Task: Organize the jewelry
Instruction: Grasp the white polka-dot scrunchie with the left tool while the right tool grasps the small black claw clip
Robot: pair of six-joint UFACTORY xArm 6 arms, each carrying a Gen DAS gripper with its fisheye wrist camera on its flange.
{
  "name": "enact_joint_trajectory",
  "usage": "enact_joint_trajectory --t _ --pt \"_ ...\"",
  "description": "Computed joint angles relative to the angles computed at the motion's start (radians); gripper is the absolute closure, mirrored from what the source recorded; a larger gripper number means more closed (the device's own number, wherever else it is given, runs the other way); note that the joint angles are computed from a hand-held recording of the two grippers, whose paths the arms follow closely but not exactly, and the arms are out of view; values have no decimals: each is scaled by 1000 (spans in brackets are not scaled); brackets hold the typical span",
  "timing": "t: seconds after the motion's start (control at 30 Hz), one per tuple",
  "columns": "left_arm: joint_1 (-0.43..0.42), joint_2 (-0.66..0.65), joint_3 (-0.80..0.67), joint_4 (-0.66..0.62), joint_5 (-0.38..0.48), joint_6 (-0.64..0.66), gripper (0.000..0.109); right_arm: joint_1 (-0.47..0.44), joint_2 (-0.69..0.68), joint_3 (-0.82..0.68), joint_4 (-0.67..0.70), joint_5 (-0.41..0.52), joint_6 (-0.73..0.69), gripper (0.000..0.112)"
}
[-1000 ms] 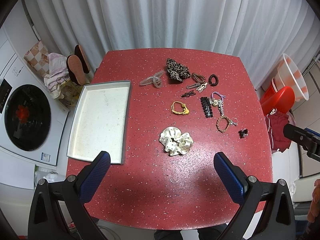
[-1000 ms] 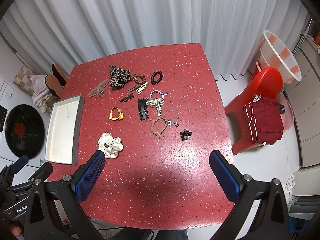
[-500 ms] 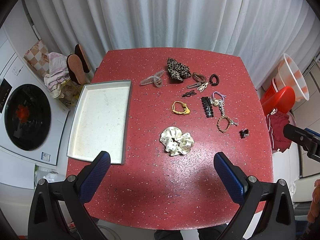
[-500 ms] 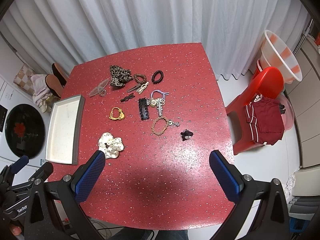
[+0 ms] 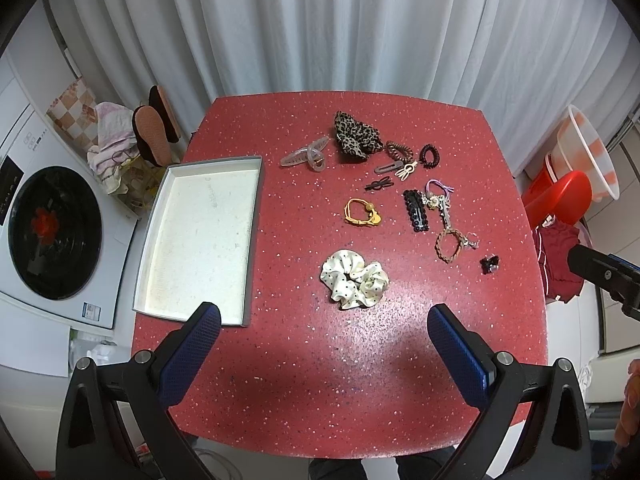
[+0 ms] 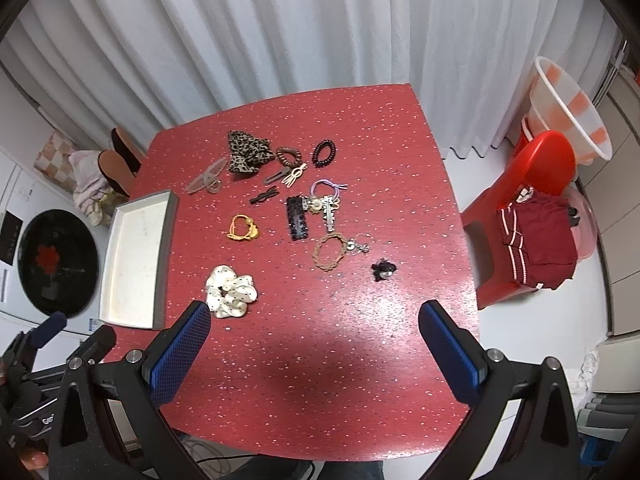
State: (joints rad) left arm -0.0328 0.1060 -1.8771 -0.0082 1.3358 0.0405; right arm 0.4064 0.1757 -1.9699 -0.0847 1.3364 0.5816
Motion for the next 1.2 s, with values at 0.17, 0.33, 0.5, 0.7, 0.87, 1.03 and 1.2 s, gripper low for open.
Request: enact_joint_trajectory --t 0.17,0.33,0.5,0.7,0.87,1.03,1.2 --pt "-3 18 -19 5 14 -4 6 -5 -8 22 14 -17 -10 9" --pt "2 25 -6 -8 9 3 6 -30 -27 70 47 -33 13 9" --pt "0 36 21 -25 9 6 6 -51 -35 122 29 -9 63 9" --pt "-8 62 77 -49 -7 1 6 -93 -53 227 75 -39 58 9" --pt "-13 100 123 -89 -58 -10 6 -121 -40 288 91 -68 35 9" --pt "-19 176 111 -99 -97 -62 6 -145 -3 324 94 -112 0 9" --pt "-24 245 102 -90 -146 -94 6 -161 52 338 75 -160 -33 14"
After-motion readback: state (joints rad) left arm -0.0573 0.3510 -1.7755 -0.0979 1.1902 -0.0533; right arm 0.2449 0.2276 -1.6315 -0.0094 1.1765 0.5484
